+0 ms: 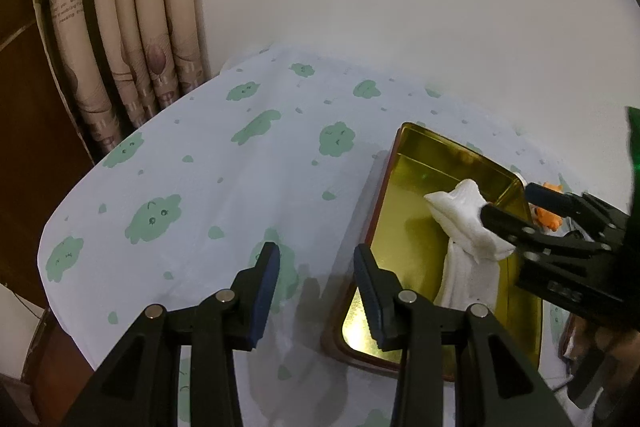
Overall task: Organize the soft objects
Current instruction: 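Move the right tool back and grasp the white fluffy plush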
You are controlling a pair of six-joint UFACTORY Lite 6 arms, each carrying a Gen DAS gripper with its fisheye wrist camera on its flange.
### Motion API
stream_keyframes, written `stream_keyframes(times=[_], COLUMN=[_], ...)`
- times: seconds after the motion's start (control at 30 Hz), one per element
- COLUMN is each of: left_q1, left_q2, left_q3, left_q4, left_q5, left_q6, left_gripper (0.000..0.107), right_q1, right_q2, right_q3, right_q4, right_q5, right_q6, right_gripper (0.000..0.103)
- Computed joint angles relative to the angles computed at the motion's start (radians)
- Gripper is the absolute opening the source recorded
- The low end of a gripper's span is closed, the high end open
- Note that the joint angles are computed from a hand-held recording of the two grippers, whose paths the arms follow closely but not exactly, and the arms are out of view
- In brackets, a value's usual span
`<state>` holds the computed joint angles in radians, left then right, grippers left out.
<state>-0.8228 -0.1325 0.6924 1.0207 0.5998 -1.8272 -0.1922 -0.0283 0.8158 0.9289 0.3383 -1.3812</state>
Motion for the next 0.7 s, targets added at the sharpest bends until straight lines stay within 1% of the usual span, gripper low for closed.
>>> stream_keyframes(times=[0.17,0.23,0.33,0.4,0.43,0.47,0.5,0.53,0.6,0.7], left_q1=[-0.010,-0.018,-0.032,-0.040,-0.044,-0.047,-0.053,-0.058,-0.073,-0.079], left_q2=[0.017,0.018,0.027,0.036,0.042,0.044,0.045,0.047,0.049,0.052], left_q3=[0.014,0.017,0.024,0.032,0.037,0.039,0.041,0.044,0.049,0.053], left_q4=[-0.004,0.000,0.005,0.005,0.005,0.006,0.004,0.006,0.013,0.017], left_q5=[0.012,0.021,0.036,0.045,0.048,0.050,0.052,0.060,0.075,0.082], left_q6=[0.009,0.002,-0.003,-0.002,-0.002,-0.003,-0.006,-0.010,-0.019,-0.025], left_gripper=[0.039,0.039,0.039,0.039,0.039,0.039,0.039,0.039,0.039,0.039], right_q1=[-0.142,-0.251,-0.468,-0.614,-0.665,-0.728,-0.807,-0.851,-0.947,-1.044], right_q2=[-0.151,-0.201,-0.236,-0.222,-0.212,-0.194,-0.160,-0.135,-0.057,0.048], right_q3=[-0.073,-0.095,-0.095,-0.071,-0.063,-0.049,-0.018,0.003,0.088,0.187], right_q4=[0.002,0.006,-0.001,0.005,0.016,0.028,0.035,0.034,0.021,0.001], right_q5=[0.126,0.201,0.317,0.376,0.384,0.396,0.414,0.423,0.454,0.448], right_q6=[-0.048,-0.093,-0.183,-0.255,-0.287,-0.323,-0.357,-0.368,-0.362,-0.346], right_gripper=[0.069,0.069,0.069,0.069,0.070,0.075,0.083,0.084,0.085,0.085])
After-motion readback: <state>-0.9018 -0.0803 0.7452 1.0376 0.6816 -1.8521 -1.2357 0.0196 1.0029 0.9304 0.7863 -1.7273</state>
